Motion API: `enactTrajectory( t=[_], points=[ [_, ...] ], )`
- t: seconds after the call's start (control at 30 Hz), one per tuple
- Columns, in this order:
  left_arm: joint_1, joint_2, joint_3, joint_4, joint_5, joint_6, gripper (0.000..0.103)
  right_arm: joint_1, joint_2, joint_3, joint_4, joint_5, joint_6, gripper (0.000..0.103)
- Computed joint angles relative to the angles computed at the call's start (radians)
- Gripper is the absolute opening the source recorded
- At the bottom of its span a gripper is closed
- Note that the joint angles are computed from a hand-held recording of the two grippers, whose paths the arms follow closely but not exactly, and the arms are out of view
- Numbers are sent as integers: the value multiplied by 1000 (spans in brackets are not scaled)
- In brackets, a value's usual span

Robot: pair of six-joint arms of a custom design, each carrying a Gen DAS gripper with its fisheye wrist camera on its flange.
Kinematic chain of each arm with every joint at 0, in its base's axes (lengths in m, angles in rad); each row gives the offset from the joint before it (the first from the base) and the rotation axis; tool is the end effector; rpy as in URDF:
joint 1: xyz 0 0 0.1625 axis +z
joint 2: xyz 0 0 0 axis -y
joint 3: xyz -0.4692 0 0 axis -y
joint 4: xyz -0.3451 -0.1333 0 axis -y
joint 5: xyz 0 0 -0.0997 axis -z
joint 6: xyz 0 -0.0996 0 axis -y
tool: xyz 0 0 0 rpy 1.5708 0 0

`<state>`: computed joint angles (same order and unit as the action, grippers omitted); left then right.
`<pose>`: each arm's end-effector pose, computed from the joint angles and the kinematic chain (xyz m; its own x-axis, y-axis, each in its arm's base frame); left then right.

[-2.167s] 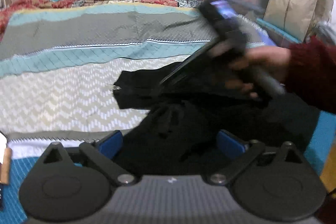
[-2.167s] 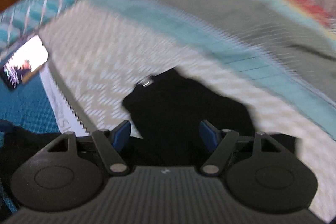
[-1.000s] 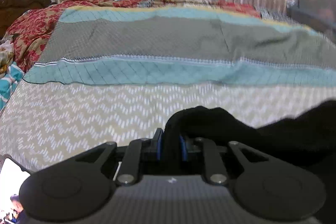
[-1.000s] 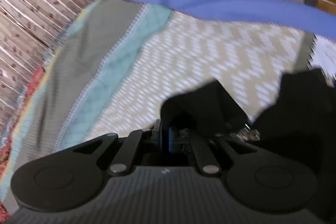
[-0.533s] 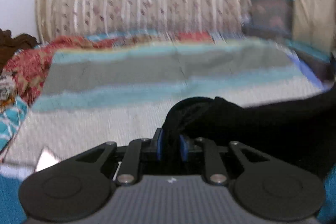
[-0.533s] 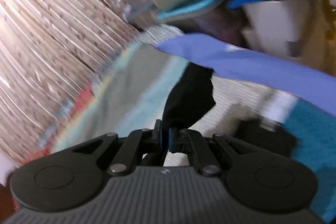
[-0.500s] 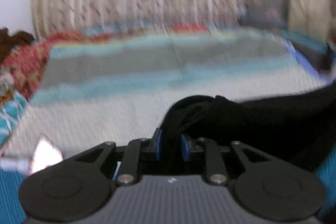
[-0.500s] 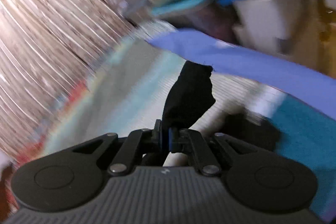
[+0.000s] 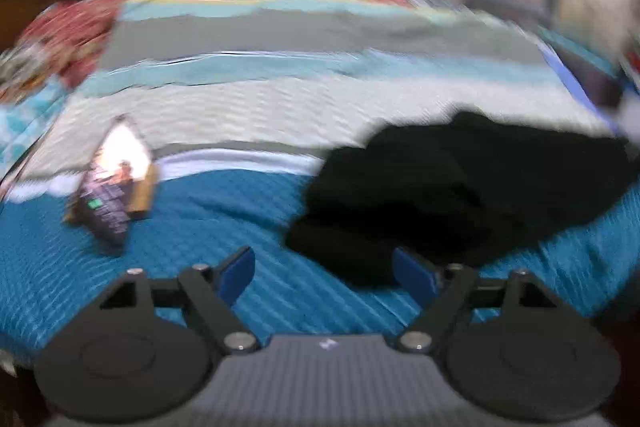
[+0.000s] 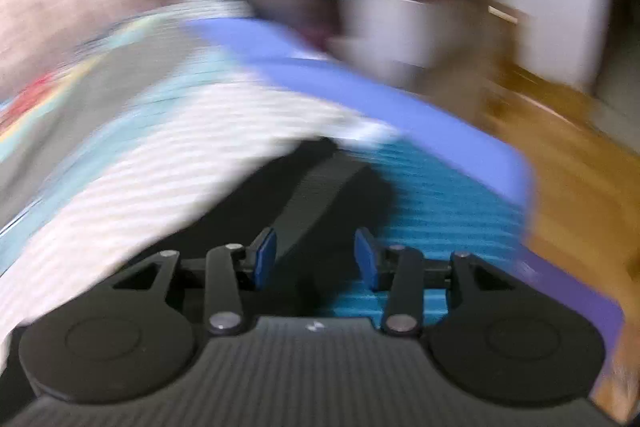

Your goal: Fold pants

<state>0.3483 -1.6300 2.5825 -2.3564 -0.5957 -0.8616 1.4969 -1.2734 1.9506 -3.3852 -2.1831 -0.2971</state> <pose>-0.1720 -0.2920 0.2780 -0.7439 0.1186 -0.6576 0.5564 0.6550 -0.5113 0.0373 -0.5265 0.4511 -0.7526 0.4325 0.4966 -0.1980 0.5706 -0.7970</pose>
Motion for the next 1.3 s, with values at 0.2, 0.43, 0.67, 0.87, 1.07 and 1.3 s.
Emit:
enactTrajectory(
  t=[0.2,0.43,0.67,0.87,1.07,1.3],
  points=[
    [304,130,-69,-572,-90,236,73,210,200,-136,374,230,-211,45],
    [602,388,-349,-587,-456,530,70,281,449,-264,482,254,-297,45],
    [525,477,-260,-811,-382,576,16,262,479,-228,533,146,-100,45],
    [306,460,-28,-1217,118,417,15,245,441,-150,475,235,-55,49],
    [341,291,-7,-665,90,14,55,282,433,-85,340,241,-149,51],
    [380,142,50,-743,-136,-40,89,300,377,-12,424,408,-207,51]
  ],
)
